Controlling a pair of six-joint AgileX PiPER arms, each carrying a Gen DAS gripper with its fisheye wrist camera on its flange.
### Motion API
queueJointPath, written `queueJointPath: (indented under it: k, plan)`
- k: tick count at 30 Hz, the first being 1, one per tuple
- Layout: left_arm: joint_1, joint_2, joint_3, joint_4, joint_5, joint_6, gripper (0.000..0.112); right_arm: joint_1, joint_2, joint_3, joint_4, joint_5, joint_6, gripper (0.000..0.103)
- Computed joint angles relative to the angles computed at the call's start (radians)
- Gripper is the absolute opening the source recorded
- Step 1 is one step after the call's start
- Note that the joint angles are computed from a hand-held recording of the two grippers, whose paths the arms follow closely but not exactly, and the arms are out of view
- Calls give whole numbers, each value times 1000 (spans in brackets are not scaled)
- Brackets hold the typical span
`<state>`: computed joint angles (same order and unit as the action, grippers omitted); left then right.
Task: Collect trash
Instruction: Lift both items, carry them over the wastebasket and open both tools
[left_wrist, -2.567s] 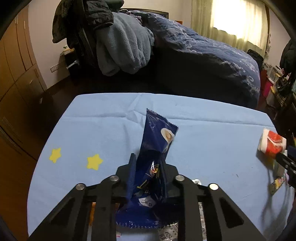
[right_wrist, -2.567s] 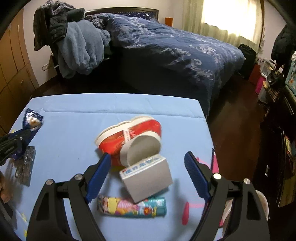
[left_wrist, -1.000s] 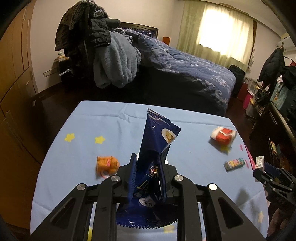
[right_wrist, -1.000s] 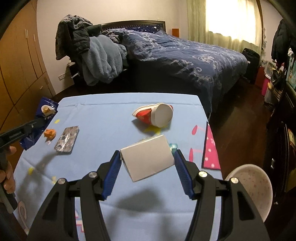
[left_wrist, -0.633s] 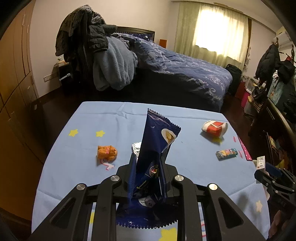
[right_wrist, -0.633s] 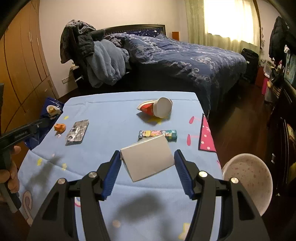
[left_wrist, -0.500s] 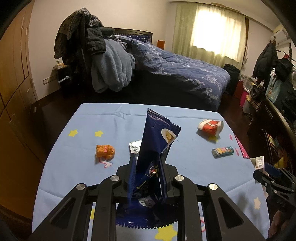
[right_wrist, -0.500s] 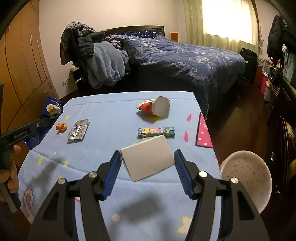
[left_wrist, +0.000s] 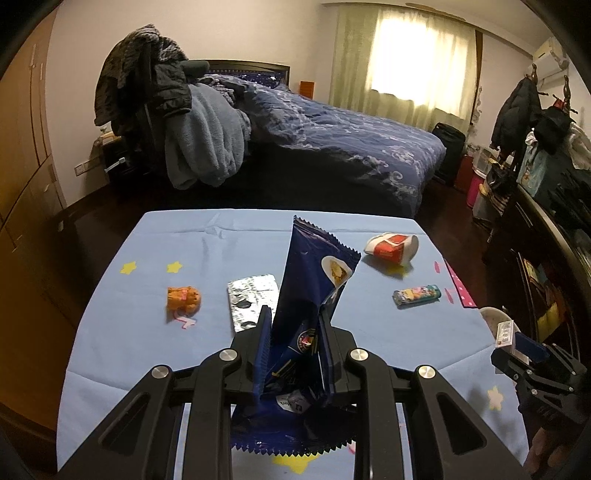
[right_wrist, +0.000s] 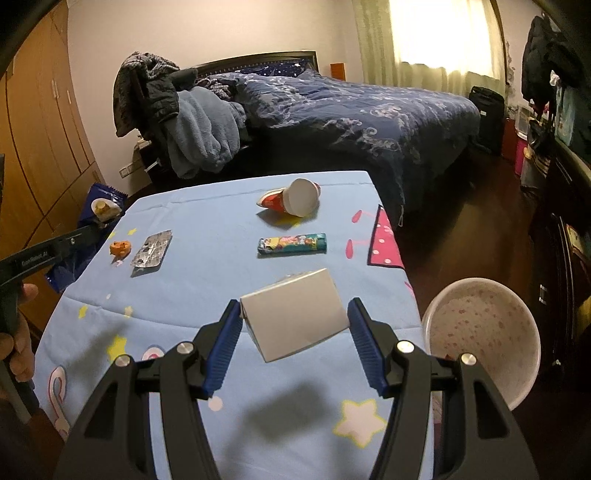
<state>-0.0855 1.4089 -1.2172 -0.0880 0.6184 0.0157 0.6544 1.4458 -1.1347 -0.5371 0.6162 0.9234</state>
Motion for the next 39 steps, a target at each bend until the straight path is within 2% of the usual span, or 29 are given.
queueJointPath:
  k: [10, 21, 31, 39]
  plan:
    - [-176, 22, -42, 92, 5, -95, 24, -72, -111, 112, -2, -35, 25, 60]
    - [-376, 142, -173, 131, 24, -146, 24, -233, -263, 257, 12, -55, 19, 60]
    - [-525, 282, -335, 143, 51, -146, 24, -478, -387, 365, 133, -83, -144, 60]
    - [-602, 405, -471, 145, 86, -123, 24, -642, -413, 417, 238, -119, -274, 60]
